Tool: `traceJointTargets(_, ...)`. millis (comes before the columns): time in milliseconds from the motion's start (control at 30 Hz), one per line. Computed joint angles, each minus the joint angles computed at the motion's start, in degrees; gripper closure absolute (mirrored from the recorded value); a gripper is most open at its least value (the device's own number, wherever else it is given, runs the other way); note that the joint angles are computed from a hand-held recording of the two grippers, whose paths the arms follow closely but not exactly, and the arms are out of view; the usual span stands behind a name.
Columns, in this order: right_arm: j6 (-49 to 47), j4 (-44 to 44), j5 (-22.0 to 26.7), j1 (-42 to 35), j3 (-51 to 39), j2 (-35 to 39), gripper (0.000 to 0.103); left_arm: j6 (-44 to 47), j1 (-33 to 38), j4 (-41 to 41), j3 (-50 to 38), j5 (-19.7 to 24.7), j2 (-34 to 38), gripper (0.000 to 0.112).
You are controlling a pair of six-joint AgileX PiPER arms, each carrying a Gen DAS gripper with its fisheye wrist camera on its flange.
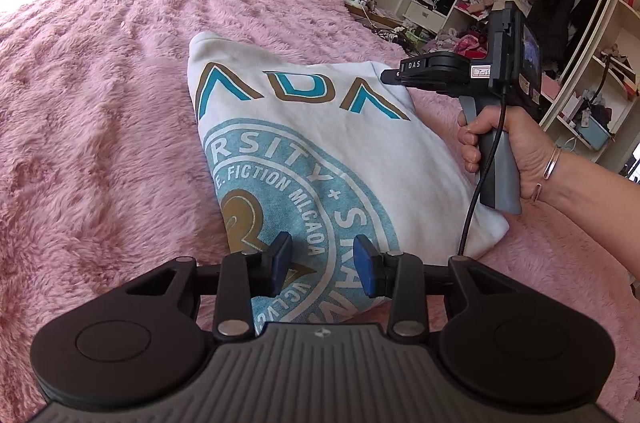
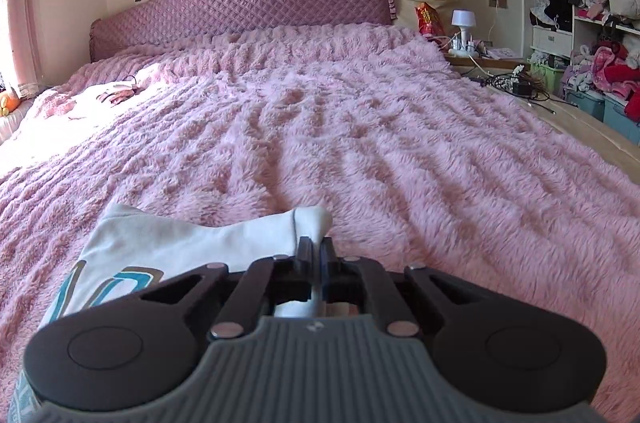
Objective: Fold small clothes
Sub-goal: 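Pinch and smooth the folded edge with the right gripper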
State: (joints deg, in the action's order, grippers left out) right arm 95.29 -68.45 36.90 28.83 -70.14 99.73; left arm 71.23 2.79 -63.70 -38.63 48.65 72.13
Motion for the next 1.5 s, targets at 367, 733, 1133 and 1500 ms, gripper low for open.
traceJointTargets(367, 10.0, -8.6, -3.2, 3.7, 11.0, -11.0, 0.094, -1.5, 2.9, -2.2, 0.4, 3.0, -2.2, 0.068)
traceJointTargets(733, 8.2, 0.9, 3.0, 23.4, 21.7, -18.2, 0.096, -5.9, 0.1, -2.4, 0.1, 2.8, -2.2, 0.065)
traceJointTargets(1133, 9.3, 3.8, 2.5, 21.9, 22.4, -18.8, 0.103, -11.5, -2.9, 3.6, -2.5, 0.6, 0.4, 0.063)
traceJointTargets(1500, 8.9, 3.8, -0.1, 17.5, 26.7, -32.0, 0.06, -13.0, -2.0, 5.8, -5.5, 1.8, -1.9, 0.057)
